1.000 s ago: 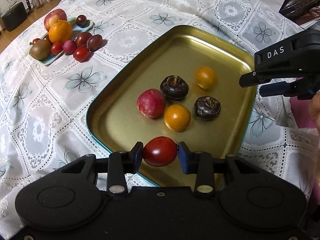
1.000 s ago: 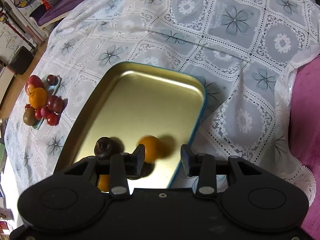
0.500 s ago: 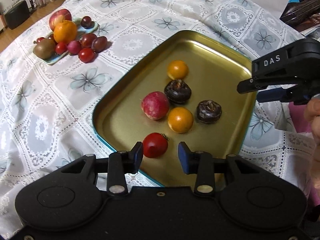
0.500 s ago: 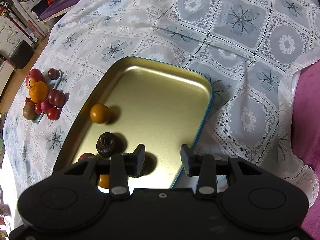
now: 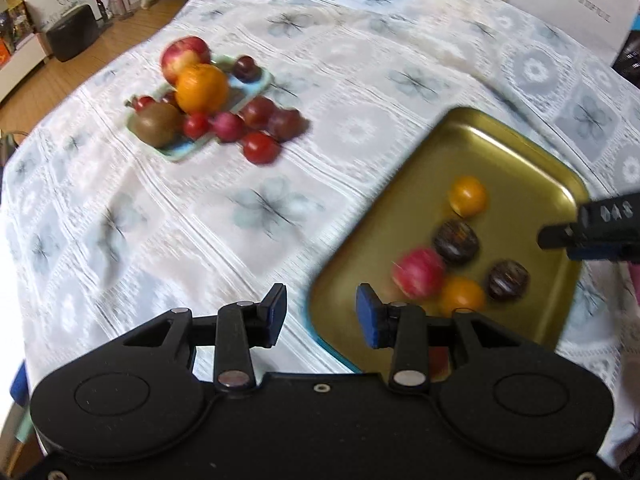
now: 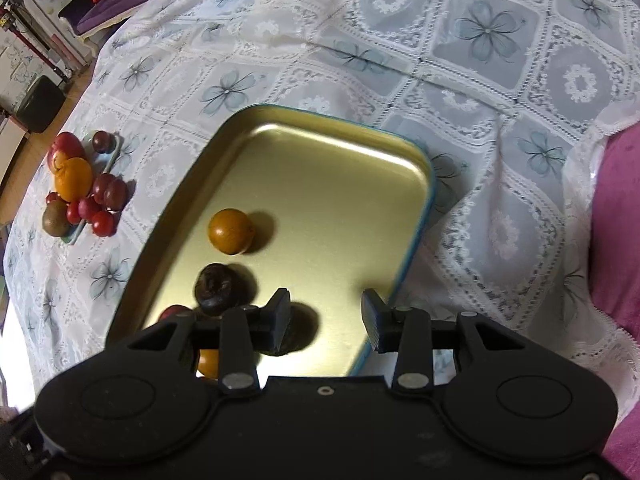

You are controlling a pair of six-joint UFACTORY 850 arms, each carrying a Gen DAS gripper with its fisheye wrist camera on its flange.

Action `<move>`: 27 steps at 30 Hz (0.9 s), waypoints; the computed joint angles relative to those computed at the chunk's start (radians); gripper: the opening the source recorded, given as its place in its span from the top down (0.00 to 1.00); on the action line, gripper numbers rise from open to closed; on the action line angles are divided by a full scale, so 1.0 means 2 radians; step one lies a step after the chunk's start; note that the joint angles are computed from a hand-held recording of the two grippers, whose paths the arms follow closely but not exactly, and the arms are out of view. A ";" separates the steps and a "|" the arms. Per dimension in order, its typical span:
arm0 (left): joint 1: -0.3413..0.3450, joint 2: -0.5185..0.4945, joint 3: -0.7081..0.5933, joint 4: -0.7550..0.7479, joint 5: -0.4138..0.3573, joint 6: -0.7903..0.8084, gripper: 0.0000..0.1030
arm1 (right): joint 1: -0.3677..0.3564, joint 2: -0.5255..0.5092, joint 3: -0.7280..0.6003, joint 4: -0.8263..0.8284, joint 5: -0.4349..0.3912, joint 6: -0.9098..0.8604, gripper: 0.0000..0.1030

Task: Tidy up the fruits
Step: 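Grasp another red cherry tomato with the left tool while the right tool grasps a dark red plum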

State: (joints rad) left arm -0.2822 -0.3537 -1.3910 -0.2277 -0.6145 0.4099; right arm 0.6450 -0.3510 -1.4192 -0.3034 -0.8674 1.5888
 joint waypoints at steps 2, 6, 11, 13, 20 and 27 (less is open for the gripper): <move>0.006 -0.022 -0.032 0.009 -0.014 -0.004 0.54 | -0.004 -0.008 -0.011 0.010 0.008 -0.017 0.60; 0.023 -0.078 -0.112 -0.008 -0.065 0.002 0.55 | -0.009 -0.034 -0.051 0.021 0.008 -0.053 0.60; 0.026 -0.144 -0.202 0.007 -0.092 -0.010 0.55 | -0.016 -0.083 -0.129 0.026 -0.016 -0.106 0.60; 0.021 -0.168 -0.232 0.019 -0.095 -0.004 0.55 | -0.018 -0.103 -0.163 0.020 -0.029 -0.123 0.59; 0.013 -0.242 -0.319 0.010 -0.115 0.030 0.55 | -0.033 -0.148 -0.231 0.033 -0.040 -0.179 0.59; 0.009 -0.293 -0.383 0.022 -0.139 0.014 0.55 | -0.046 -0.181 -0.273 0.039 -0.057 -0.208 0.59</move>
